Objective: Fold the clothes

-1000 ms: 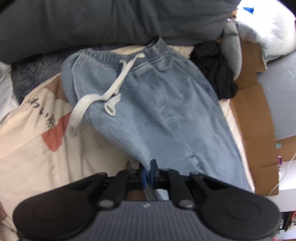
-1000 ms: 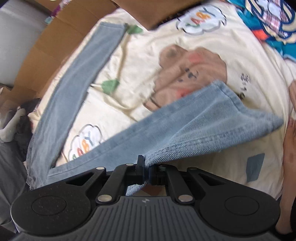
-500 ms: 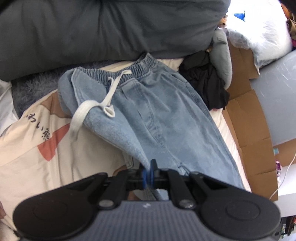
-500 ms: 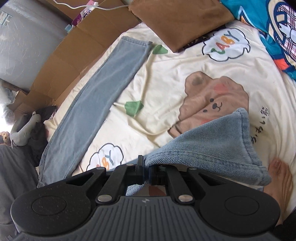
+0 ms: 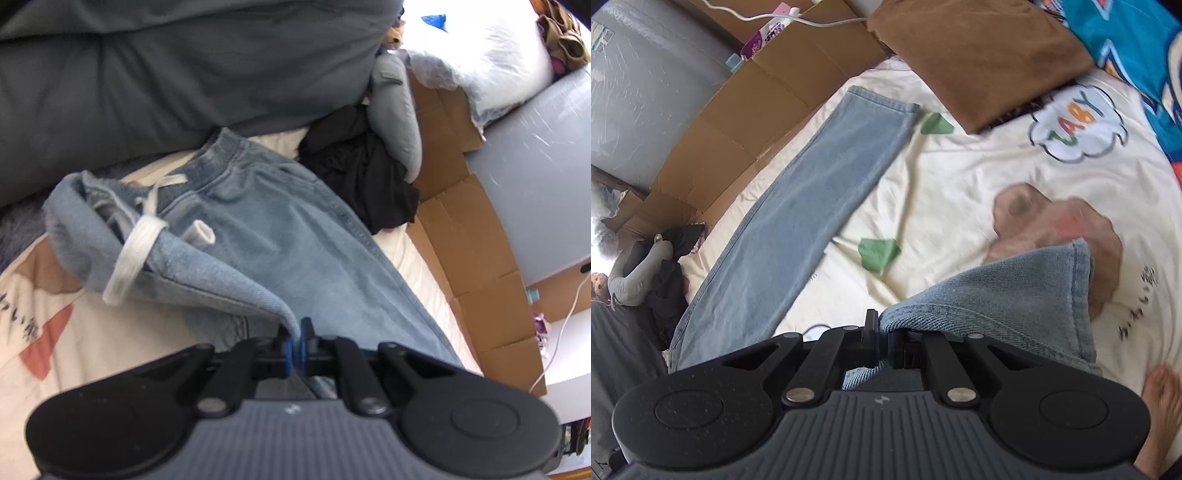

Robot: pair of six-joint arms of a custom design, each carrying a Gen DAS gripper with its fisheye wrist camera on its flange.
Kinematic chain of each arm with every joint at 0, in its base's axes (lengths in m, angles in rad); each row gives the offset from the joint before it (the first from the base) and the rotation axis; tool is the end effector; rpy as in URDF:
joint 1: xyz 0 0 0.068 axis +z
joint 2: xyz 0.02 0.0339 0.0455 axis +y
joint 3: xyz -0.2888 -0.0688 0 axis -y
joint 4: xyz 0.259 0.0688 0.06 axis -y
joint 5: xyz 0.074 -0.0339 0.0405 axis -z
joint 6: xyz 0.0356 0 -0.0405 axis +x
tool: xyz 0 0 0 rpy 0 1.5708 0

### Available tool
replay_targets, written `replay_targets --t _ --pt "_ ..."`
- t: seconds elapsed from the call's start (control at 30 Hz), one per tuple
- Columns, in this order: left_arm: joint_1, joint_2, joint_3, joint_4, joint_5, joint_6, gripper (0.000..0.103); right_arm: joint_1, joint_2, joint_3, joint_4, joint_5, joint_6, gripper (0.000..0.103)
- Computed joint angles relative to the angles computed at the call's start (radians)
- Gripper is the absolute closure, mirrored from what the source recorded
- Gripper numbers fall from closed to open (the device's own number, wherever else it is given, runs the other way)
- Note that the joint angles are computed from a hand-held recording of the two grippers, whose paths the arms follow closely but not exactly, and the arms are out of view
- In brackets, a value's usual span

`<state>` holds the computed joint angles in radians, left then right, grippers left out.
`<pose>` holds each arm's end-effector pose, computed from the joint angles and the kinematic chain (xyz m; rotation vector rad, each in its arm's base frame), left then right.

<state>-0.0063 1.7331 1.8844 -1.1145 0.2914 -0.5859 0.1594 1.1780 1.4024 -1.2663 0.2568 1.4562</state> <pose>0.3753 -0.0126 0.4081 -0.6236 2.5066 -0.5982 0.2022 0.0233 0.4028 1.6311 2.0033 0.2749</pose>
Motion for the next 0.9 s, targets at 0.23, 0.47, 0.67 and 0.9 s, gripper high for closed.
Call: replay_targets --t 0.23,0.47,0.67,0.9 --pt "-0.038 0.088 0.108 0.033 -0.024 -0.024 0.099 -0.137 0.090 0.067 0.065 -0.070 -0.155 0.101" --pt "-0.065 0.245 0.326 0.010 -0.020 -0.019 0.099 -0.266 0.190 0.135 0.110 -0.155 -0.298 0.101" --pt "-0.092 0.384 0.488 0.030 -0.020 0.015 0.098 -0.371 0.308 0.225 0.179 -0.192 -0.404 0.101" --pt "-0.096 0.407 0.391 0.204 -0.016 -0.026 0.098 -0.436 0.504 0.401 0.212 -0.228 -0.535 0.101"
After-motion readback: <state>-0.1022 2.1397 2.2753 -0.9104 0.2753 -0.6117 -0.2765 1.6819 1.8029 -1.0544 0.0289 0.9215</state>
